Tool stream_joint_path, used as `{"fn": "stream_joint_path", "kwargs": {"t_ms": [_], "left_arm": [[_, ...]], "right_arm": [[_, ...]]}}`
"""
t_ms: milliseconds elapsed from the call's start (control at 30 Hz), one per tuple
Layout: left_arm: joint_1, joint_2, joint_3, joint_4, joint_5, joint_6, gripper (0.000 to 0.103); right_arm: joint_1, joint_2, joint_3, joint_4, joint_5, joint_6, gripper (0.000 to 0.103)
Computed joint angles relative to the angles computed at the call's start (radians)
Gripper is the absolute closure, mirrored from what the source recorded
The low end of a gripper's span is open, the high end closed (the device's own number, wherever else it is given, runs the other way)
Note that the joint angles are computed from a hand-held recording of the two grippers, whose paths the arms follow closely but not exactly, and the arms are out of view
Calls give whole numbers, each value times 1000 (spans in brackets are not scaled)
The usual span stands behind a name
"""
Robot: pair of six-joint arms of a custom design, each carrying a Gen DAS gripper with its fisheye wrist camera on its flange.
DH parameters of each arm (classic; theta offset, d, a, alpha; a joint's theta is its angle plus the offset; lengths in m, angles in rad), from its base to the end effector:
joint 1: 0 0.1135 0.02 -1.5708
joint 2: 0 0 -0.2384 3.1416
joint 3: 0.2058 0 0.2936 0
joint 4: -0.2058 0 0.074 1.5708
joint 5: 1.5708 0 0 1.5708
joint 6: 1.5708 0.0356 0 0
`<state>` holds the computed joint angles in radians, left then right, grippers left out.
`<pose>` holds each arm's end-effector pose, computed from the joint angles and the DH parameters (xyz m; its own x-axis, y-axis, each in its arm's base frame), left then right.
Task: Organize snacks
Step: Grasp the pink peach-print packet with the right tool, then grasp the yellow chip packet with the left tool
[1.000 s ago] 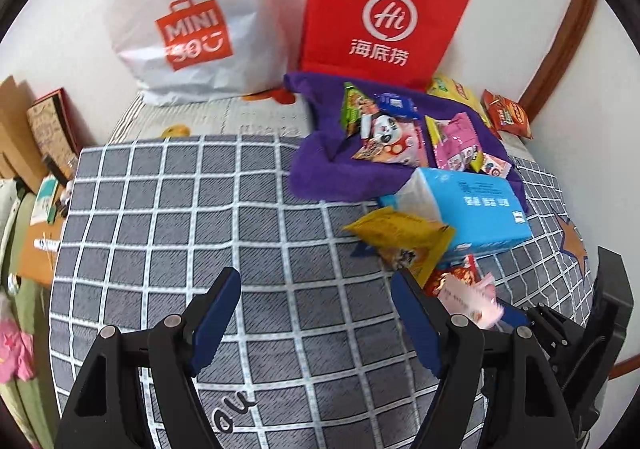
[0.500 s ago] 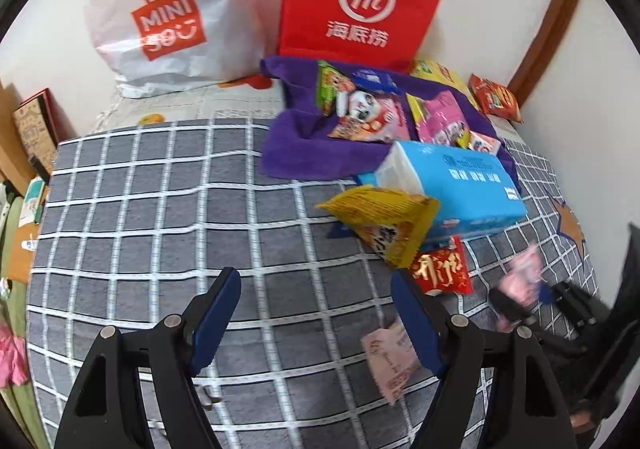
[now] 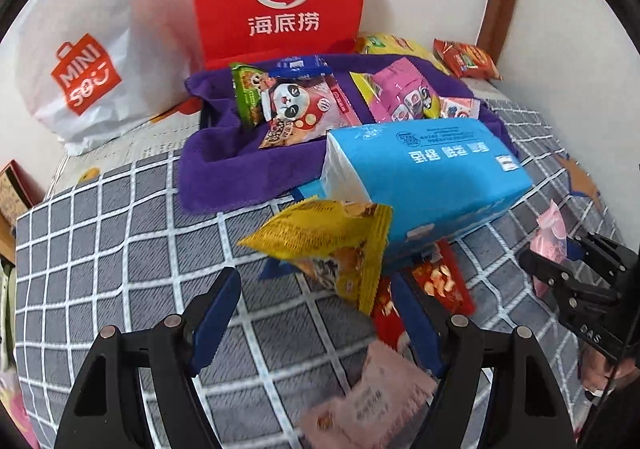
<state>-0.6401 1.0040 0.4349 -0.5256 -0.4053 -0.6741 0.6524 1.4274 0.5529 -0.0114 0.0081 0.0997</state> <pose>0.1811 -0.1174 0.1154 -0.8091 -0.1127 -0.5768 -0.1293 0.9915 -0.0123 0.2271 0.1732 0.0825 -0.6724 -0.3884 -0.6301 -0.5387 0.8406 0.0567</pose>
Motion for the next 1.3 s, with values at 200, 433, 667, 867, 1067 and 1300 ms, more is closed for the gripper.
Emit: {"fn": "stream_joint_path", "kwargs": {"t_ms": [200, 433, 667, 867, 1067, 1300], "left_arm": [[50, 48, -21, 128, 52, 78, 27], [82, -8, -78, 185, 129, 85, 41], [51, -80, -115, 153, 130, 84, 81], [21, -213, -158, 26, 105, 15, 94], [56, -390, -195, -126, 99, -23, 94], [21, -340, -102, -105, 40, 12, 50]], "right_arm": [[-12, 69, 47, -17, -44, 2, 63], [-9, 80, 54, -14, -56, 4, 58], [-8, 82, 55, -13, -59, 7, 58], [-7, 83, 55, -14, -58, 8, 57], [-2, 81, 55, -16, -52, 9, 57], [-5, 79, 52, -12, -63, 13, 57]]}}
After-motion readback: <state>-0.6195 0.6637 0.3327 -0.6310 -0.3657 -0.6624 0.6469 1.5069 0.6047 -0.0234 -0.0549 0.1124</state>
